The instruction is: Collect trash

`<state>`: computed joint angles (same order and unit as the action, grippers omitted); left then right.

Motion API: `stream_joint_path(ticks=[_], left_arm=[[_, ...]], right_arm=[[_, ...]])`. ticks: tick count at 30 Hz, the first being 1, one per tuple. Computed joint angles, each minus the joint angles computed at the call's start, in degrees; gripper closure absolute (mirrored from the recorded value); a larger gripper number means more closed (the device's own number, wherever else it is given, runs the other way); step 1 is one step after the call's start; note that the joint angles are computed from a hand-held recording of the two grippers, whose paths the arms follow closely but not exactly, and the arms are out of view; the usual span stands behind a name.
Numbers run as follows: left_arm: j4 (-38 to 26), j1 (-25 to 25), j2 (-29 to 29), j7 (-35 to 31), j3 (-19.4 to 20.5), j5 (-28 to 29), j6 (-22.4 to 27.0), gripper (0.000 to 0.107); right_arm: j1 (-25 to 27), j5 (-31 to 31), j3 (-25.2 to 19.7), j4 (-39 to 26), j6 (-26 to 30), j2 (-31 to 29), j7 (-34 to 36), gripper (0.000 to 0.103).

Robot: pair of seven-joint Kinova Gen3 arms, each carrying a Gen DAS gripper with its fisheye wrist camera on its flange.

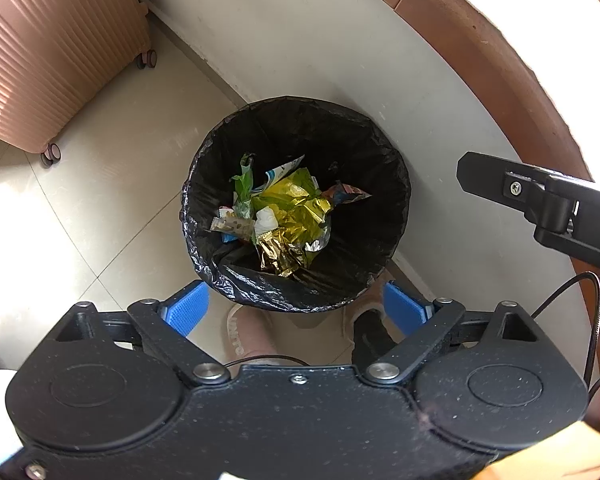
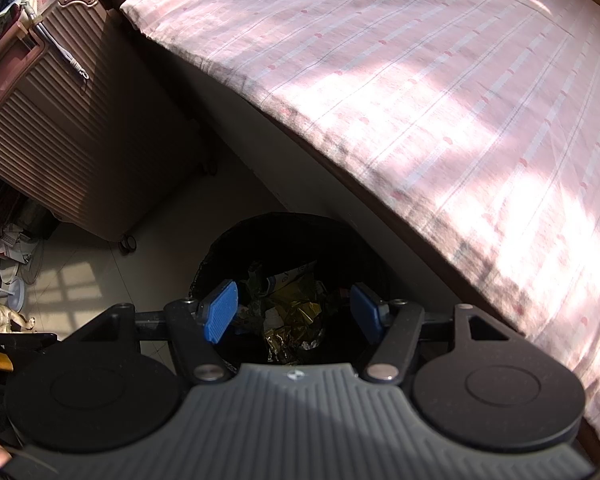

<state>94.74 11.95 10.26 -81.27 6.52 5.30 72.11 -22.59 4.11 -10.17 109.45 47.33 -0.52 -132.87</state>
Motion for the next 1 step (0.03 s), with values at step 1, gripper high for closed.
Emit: stream_joint_path(ticks=[1], left_arm=[[-0.06, -0.02, -0.04, -0.13, 0.01, 0.01, 0.02, 0.014]], right_arm=[[0.00, 0.03, -0.01, 0.04, -0.05, -0.03, -0.13, 0.028]])
